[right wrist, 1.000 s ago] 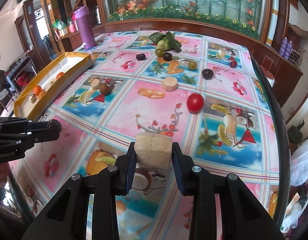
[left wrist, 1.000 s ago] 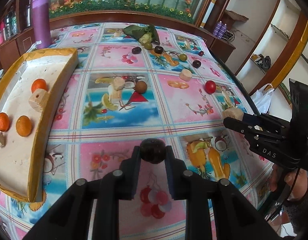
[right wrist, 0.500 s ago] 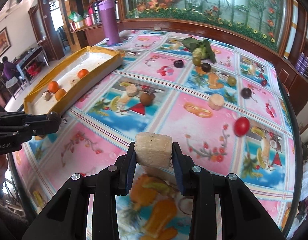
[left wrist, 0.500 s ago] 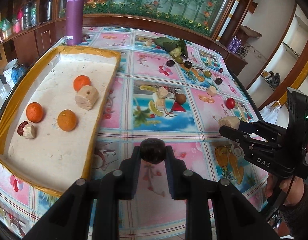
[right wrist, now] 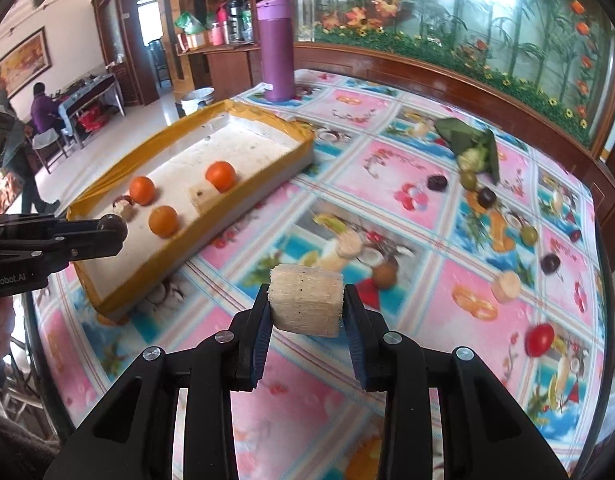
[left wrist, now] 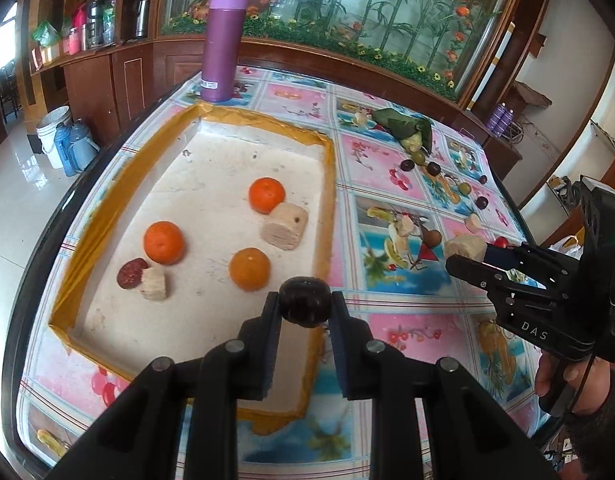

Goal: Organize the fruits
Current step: 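Carry the plum with the left gripper while the right gripper carries the bread chunk to the tray, then open the left gripper to drop the plum in the tray while the right gripper releases the bread chunk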

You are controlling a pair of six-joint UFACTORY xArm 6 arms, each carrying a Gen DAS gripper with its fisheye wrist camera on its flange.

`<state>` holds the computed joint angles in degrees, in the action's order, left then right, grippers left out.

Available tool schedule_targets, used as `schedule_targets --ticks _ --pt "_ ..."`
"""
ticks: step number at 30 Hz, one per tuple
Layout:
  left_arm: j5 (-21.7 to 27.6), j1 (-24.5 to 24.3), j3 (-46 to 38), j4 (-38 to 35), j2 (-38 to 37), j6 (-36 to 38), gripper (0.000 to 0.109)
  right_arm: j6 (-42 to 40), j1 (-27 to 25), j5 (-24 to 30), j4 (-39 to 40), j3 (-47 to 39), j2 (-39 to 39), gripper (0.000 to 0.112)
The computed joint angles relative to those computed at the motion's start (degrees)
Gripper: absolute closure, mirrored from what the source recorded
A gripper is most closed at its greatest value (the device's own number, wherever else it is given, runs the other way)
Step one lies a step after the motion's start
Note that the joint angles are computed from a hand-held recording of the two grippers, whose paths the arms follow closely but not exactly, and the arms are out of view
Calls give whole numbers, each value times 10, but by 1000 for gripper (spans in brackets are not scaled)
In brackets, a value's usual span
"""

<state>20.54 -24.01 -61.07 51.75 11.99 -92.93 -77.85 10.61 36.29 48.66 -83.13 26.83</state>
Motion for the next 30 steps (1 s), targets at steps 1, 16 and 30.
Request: schedule_targets --ticks 1,16,30 --pt "0 5 7 2 -6 -2 82 3 4 4 0 -5 2 80" --pt "11 86 0 -48 2 88 82 96 80 29 -39 -176 106 80" --pt "10 127 -82 -172 92 219 82 203 127 57 -149 -394 273 80"
